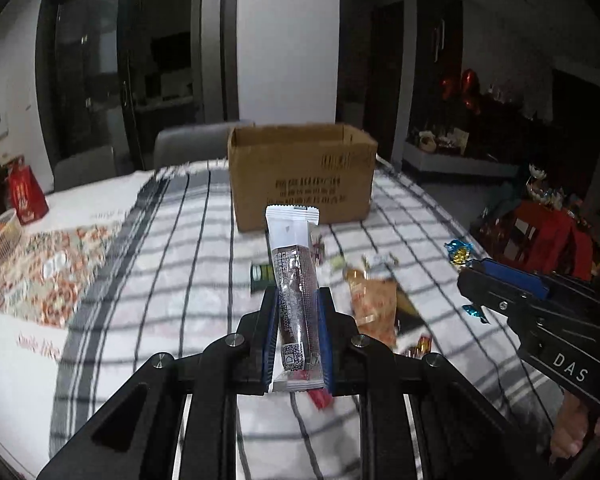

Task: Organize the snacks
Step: 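Carry the stick packet and blue candy over the cardboard box with both tools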

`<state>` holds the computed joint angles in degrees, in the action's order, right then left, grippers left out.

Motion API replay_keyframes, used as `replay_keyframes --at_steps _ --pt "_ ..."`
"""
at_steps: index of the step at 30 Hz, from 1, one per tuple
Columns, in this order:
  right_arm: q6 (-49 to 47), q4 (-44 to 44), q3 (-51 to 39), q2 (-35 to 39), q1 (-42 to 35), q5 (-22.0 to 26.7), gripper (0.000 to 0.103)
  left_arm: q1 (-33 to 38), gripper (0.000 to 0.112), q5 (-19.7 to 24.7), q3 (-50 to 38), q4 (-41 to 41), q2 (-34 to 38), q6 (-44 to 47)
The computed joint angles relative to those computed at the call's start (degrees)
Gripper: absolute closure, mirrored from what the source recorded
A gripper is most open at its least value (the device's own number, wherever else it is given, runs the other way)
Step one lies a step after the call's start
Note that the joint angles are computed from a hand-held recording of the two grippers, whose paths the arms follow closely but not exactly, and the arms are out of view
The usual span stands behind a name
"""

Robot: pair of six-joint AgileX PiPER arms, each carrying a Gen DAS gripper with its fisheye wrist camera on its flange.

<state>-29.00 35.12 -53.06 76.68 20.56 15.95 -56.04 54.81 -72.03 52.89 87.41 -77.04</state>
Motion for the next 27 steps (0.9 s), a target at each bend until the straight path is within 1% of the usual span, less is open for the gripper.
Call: replay_keyframes --at_steps 3,6,10,16,19,23,25,27 --pt "-4.0 4.0 -3.5 1.7 -0.8 1.3 0.077 1.6 0.093 -0.8 -3.0 0.5 0.6 2.9" --pt "-6.0 5.8 -7.6 3.8 -1.5 2.0 0.077 3.5 0.093 -1.9 -6.8 -0.5 1.9 6.7" --pt "-5.3 4.9 -14.0 7.0 -2.3 3.3 0.077 6.8 0.093 -3.9 -11.7 -3.5 3.4 12.8" --pt "0.7 -1.4 -25.3 12.1 -2.6 5.3 0.077 11.9 0.093 -4.2 -21.7 -8.0 7.6 22.5" --pt "3.8 -3.9 -33.4 16.3 -3.0 9.0 0.077 15.4 0.093 -4.2 -27.9 -14.1 10.4 29.6" --pt "5.8 -5.6 -42.7 21.7 -3.6 13.7 0.077 19.2 0.093 -2.1 -37.3 -21.0 15.4 37.8" --pt "9.0 -8.9 -48.9 25.3 -3.5 16.4 0.077 21.7 0.093 -0.9 -42.8 -26.0 18.4 42.6" --pt "10.3 -10.2 -54.9 28.9 -3.9 19.9 0.077 24.1 0.093 1.6 -49.5 -30.5 22.3 46.9"
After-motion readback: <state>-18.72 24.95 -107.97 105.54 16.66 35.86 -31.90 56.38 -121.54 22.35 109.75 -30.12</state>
